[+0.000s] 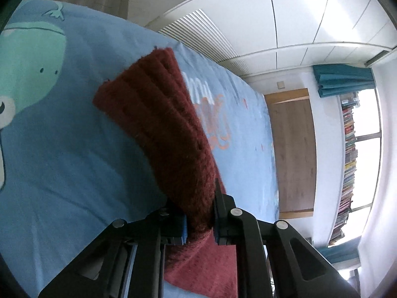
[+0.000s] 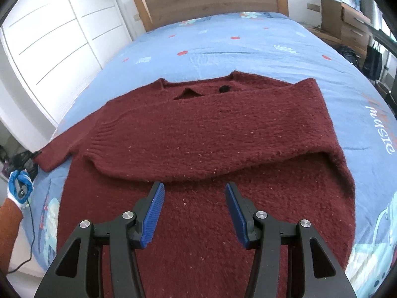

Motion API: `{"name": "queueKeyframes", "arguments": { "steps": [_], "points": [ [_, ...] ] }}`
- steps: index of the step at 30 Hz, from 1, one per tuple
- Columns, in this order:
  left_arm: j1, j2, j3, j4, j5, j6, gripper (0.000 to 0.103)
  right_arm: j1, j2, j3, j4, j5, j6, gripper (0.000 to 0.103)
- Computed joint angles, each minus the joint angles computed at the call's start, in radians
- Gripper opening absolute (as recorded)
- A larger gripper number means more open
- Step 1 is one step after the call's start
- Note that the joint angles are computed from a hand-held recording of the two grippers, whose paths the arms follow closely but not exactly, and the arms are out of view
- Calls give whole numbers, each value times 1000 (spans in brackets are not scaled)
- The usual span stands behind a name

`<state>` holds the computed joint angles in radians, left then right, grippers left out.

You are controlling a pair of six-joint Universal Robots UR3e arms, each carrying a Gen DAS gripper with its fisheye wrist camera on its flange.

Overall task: Fold small clothes
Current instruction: 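Carry the sleeve with the left gripper across the sweater body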

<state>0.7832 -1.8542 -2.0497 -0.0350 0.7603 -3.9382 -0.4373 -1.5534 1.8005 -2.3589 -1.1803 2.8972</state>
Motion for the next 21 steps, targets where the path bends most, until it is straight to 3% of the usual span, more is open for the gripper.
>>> {"name": "queueKeyframes", "arguments": {
  "steps": [11,21],
  "points": [
    [-166,-14,198,13,-20,-164,11,-153,-172,116,77,96,-61,54],
    [-433,-197,604,-68,39,-300,11,-381,-385,222,285,203,-235,54]
  ]
}}
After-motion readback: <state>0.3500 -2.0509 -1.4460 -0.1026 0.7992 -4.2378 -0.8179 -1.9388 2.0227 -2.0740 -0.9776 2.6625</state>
